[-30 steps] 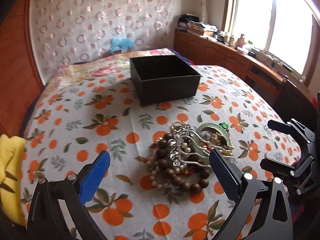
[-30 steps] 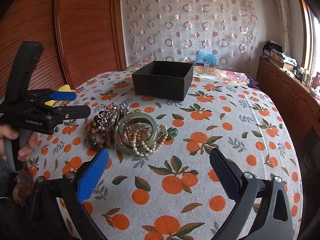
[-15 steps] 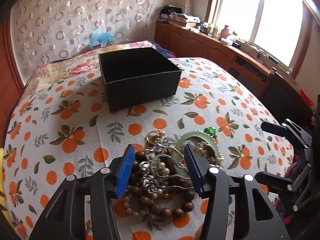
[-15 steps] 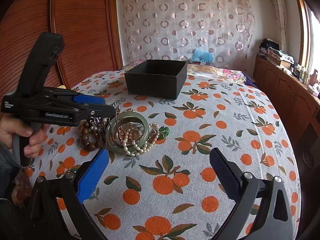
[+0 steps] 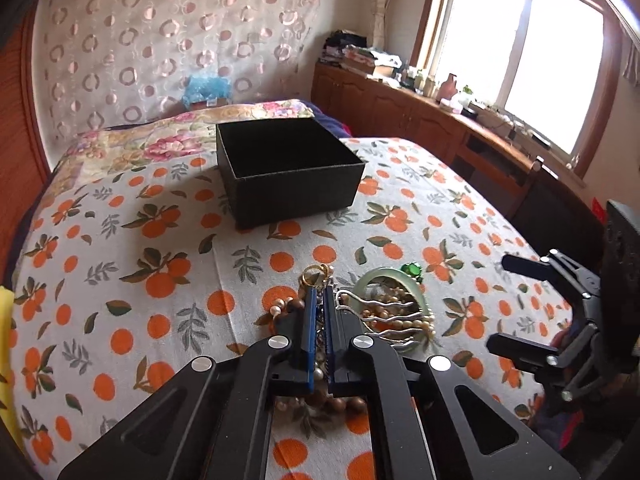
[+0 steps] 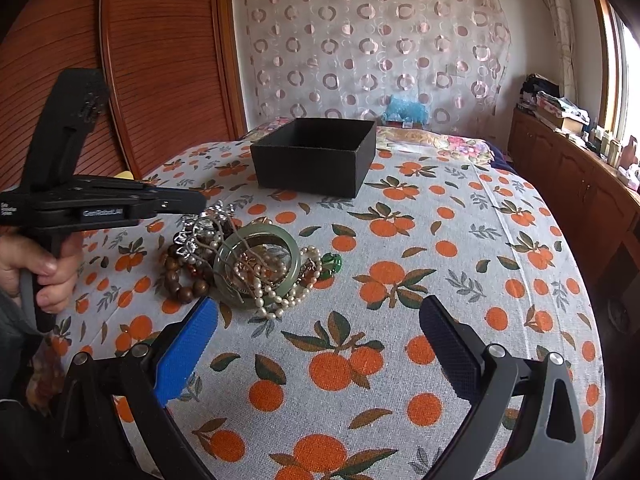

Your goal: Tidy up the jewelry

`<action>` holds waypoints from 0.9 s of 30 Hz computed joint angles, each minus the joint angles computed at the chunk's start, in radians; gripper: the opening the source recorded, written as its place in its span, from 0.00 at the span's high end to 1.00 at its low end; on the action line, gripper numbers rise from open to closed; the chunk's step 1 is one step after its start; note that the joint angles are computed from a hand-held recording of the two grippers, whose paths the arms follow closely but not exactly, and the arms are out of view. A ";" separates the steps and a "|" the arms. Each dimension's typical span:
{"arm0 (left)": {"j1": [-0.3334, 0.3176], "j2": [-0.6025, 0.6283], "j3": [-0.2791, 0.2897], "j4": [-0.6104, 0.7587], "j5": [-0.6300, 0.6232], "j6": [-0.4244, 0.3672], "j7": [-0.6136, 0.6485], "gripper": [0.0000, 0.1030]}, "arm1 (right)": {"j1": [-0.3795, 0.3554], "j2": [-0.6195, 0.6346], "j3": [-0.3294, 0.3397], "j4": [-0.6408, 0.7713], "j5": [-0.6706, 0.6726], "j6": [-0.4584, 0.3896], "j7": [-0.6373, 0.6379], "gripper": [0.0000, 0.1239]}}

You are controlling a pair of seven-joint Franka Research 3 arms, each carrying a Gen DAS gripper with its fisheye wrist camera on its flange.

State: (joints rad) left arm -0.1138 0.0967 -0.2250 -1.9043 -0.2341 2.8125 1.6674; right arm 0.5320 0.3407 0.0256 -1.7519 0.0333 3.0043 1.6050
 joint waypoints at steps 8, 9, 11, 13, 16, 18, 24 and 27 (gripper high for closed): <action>-0.021 -0.078 0.025 -0.091 0.105 0.130 -0.135 0.98 | -0.009 0.014 0.010 0.030 0.005 -0.022 -0.021 0.18; -0.023 -0.086 0.030 -0.099 0.125 0.143 -0.155 0.98 | -0.014 0.017 0.017 0.037 0.008 -0.027 -0.034 0.18; -0.022 -0.106 0.040 -0.119 0.196 0.172 -0.221 0.98 | -0.024 0.028 0.032 0.058 0.018 -0.039 -0.060 0.18; -0.018 -0.120 0.046 -0.129 0.277 0.185 -0.287 0.98 | -0.050 0.047 0.066 0.093 0.047 -0.062 -0.114 0.20; -0.009 -0.132 0.052 -0.139 0.381 0.198 -0.380 0.98 | -0.075 0.080 0.108 0.154 0.095 -0.111 -0.191 0.24; -0.005 -0.137 0.055 -0.146 0.425 0.205 -0.422 0.98 | -0.079 0.110 0.126 0.204 0.116 -0.146 -0.245 0.26; 0.009 -0.141 0.058 -0.158 0.525 0.216 -0.522 0.98 | -0.037 0.209 0.107 0.372 0.127 -0.283 -0.304 0.27; 0.011 -0.142 0.060 -0.162 0.545 0.221 -0.542 0.98 | -0.003 0.256 0.070 0.453 0.091 -0.349 -0.277 0.27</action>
